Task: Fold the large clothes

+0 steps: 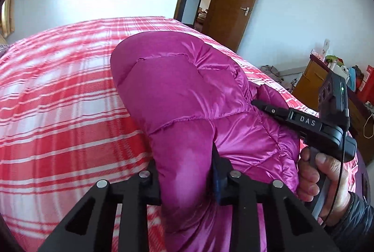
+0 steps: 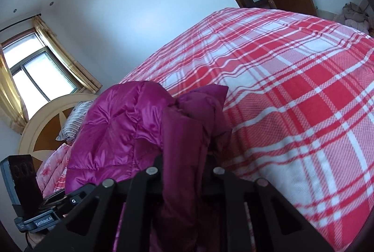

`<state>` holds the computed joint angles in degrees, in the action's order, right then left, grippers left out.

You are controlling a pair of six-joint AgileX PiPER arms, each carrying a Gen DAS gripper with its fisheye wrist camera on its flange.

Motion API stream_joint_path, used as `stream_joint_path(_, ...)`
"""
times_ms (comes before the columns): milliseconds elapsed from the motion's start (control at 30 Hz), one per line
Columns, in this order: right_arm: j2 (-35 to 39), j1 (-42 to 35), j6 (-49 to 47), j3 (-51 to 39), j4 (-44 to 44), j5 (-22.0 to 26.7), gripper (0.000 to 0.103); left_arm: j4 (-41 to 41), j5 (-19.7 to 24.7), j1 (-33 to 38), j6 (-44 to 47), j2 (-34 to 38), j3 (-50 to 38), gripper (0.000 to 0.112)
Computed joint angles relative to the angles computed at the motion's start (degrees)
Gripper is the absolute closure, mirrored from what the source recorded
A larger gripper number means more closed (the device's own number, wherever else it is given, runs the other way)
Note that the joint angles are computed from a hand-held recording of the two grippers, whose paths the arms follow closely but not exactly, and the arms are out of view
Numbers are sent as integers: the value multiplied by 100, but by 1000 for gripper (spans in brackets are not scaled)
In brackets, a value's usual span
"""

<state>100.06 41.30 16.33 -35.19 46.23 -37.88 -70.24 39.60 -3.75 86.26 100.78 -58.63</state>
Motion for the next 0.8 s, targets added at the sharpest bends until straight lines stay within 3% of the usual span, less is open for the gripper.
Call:
stream_joint_path(100,-39,191,-369,-272,289,71,86,132,25,292,11,-264,184,83)
stream_joint_path(367,373,570,-1368,-1566,760,492,86,35,752,1641,562,-541,243,84)
stream_joint_path(567,1197,568,-2071,-3100,924,1286,86,142,1007,2564,667,-279,-55,84)
stream_joint_path(800,2191,695,-3971,-4978,2343,2112,86,263,1315,3394,654,45,-403,84)
